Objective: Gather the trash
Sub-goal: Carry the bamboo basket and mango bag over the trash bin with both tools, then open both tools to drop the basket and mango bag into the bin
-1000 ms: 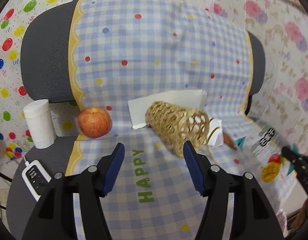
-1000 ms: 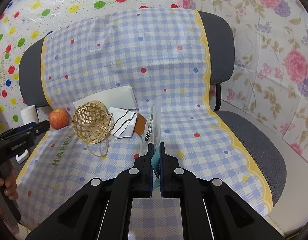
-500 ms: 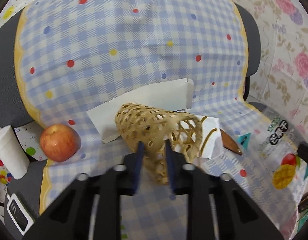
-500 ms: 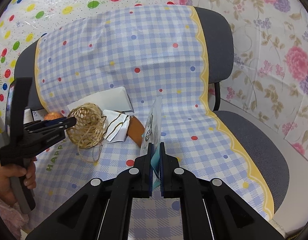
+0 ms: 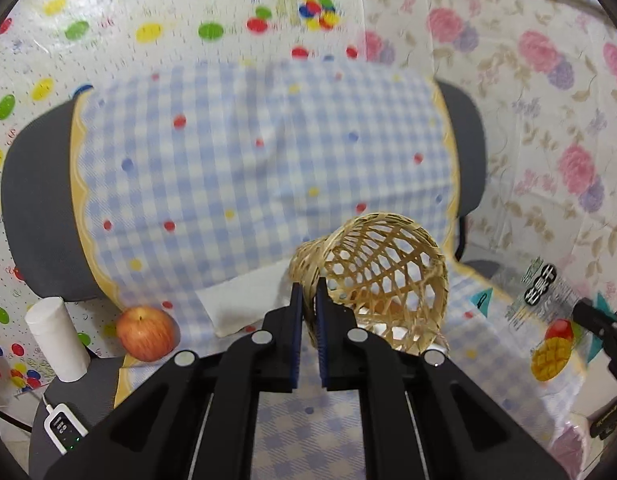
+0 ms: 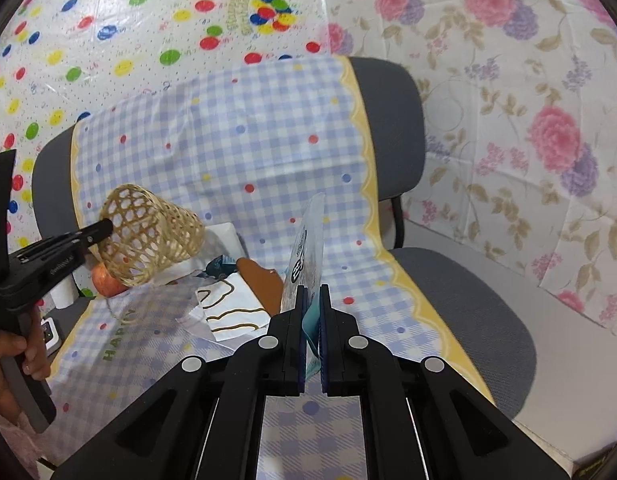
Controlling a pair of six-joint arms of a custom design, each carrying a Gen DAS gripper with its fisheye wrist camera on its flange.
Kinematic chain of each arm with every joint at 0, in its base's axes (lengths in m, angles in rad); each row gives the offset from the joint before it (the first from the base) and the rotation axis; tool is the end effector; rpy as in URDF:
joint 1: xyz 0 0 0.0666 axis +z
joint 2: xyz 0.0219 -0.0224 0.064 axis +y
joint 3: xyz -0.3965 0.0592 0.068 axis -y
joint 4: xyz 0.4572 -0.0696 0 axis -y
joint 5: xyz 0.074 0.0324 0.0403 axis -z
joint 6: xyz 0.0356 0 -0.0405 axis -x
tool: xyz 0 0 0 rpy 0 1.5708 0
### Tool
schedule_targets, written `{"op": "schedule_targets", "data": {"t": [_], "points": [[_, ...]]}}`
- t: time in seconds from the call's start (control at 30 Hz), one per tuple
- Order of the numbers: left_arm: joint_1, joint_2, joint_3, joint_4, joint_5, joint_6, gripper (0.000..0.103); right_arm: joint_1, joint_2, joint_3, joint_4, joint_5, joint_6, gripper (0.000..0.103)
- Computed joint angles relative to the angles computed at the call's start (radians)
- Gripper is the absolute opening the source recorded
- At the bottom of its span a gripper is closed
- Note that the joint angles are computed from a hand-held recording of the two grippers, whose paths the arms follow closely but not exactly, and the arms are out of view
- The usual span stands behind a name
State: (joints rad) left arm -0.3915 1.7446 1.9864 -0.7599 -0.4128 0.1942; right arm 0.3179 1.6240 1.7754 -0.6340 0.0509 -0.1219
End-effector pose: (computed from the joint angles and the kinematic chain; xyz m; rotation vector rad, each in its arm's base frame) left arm 0.6467 -0.2519 0.5659 -0.0458 2.0418 0.0664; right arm 0.6274 0.2041 0.5409 -0.1700 2.0530 0.2207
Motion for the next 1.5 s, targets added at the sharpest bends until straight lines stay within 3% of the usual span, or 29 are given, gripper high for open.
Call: {"op": "schedule_targets", "data": {"t": [0.2,0.47,0.67,0.93,1.1,1.43,1.47,1.5], "points": [[-0.066,-0.076,-0.068,0.047,0.051,0.000,0.004,-0.021,-0.113,-0.112,0.022,0.045,0.004,0.006],[-0.174,-0.093,-0.125,0.084,0.137,-0.009,0.004,-0.058,-0.328,-0.334,0.005,0.141,-0.004,0.006],[-0.248,-0.100,-0.165,0.087,0.208,-0.031,0.004,-0.083,-0.481,-0.476,-0.057,0.230,-0.036,0.006],[-0.330,-0.054,-0.158,0.066,0.302,-0.062,0.005,-0.130,-0.583,-0.575,-0.160,0.309,-0.073,0.006],[-0.356,0.009,-0.108,0.006,0.352,-0.071,0.005,-0.176,-0.595,-0.602,-0.196,0.291,-0.098,0.007],[-0.359,0.141,0.045,-0.124,0.432,-0.096,0.005,-0.275,-0.535,-0.609,-0.194,0.156,-0.147,0.011],[-0.358,0.154,0.061,-0.137,0.445,-0.098,0.007,-0.280,-0.530,-0.608,-0.195,0.147,-0.151,0.014],[-0.357,0.166,0.077,-0.152,0.454,-0.099,0.009,-0.286,-0.527,-0.608,-0.193,0.137,-0.156,0.025]]}}
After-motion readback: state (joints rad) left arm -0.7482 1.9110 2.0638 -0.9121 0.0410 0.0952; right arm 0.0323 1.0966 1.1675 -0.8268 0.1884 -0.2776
